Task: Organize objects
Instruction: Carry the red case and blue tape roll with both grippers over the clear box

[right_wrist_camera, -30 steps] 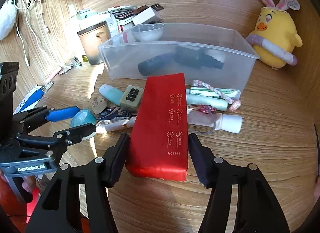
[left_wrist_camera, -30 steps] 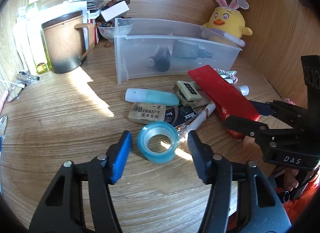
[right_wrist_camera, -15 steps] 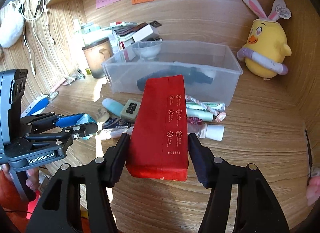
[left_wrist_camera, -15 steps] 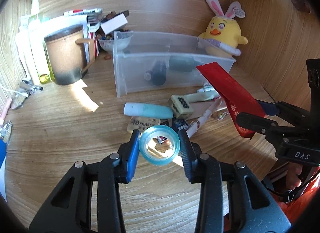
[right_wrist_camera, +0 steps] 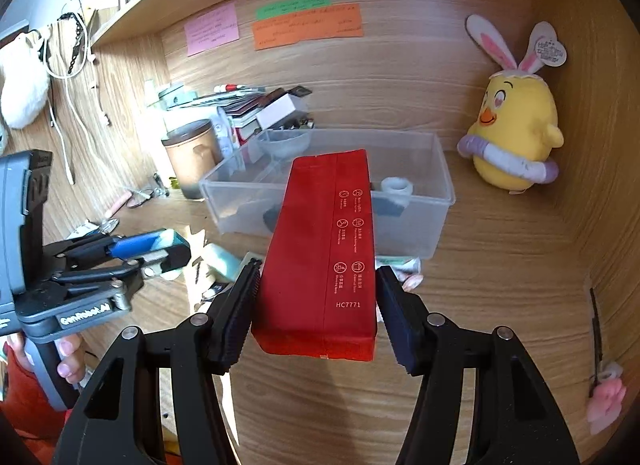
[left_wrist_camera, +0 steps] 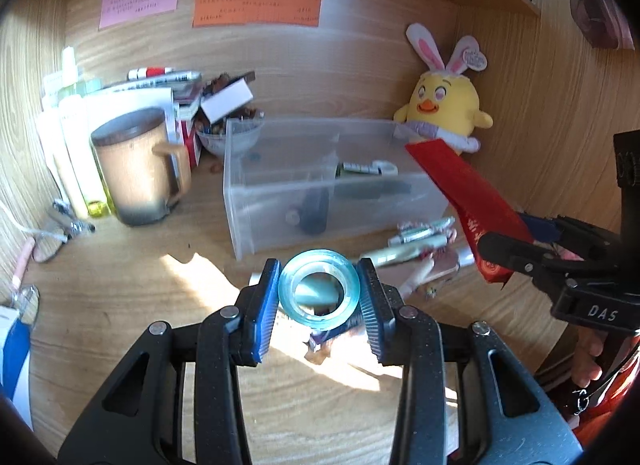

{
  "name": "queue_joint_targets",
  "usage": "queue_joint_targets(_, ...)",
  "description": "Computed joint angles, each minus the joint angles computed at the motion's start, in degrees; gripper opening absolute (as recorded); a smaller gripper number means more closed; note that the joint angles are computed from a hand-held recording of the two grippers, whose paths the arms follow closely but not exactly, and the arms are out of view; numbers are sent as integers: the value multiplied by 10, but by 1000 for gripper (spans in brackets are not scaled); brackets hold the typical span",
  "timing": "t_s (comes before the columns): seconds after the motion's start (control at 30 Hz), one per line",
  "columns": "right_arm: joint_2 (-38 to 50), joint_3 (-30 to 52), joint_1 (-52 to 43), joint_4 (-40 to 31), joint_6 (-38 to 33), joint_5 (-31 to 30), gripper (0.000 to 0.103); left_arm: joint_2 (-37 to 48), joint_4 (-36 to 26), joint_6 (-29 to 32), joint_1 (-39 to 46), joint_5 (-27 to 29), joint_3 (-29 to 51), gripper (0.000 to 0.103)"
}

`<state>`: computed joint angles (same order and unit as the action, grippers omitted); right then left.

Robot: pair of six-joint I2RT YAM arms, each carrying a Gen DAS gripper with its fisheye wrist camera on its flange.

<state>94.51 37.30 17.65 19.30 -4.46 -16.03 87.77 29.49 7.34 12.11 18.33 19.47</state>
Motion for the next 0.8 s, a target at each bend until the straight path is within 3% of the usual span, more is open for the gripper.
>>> queue_joint_targets(0.8, 98, 185, -12, -42, -5, 8, 56, 76, -43, -52, -57, -56, 163, 38)
